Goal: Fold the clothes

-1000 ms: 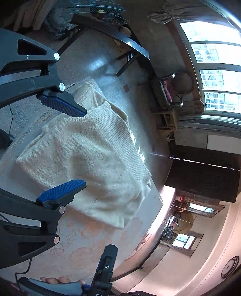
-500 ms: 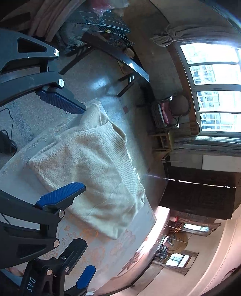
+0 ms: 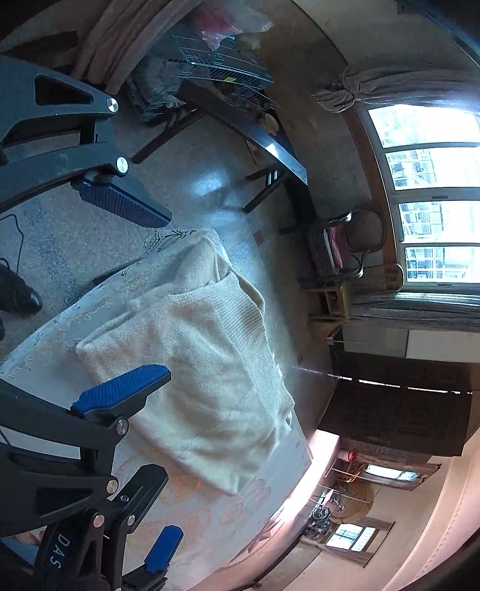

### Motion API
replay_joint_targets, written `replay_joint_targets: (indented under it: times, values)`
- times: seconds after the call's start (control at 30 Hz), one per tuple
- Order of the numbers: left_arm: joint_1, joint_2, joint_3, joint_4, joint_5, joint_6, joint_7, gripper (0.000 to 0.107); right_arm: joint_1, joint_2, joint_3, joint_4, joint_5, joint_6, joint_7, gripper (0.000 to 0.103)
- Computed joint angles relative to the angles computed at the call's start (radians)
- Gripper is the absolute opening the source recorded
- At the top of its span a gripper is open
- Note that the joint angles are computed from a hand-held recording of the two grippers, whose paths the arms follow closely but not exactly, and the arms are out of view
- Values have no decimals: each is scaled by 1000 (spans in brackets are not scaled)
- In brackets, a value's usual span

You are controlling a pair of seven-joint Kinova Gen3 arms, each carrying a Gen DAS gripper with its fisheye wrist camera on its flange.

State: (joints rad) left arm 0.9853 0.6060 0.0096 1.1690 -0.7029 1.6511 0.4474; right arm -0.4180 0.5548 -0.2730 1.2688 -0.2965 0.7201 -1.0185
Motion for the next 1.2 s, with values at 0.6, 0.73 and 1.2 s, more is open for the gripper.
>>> replay_joint_targets:
  times: [0.6, 0.73, 1.2]
  values:
    - [-13, -14, 5, 25, 17, -57, -9, 78, -7, -16, 10, 17, 20, -17, -28, 101]
    - [-14, -11, 7, 23, 9, -59, -23, 78, -24, -18, 26, 17, 42, -28, -50, 101]
    - [-49, 7, -2, 14, 54, -130, -58, 78, -42, 12, 62, -30, 119, -21, -120, 101]
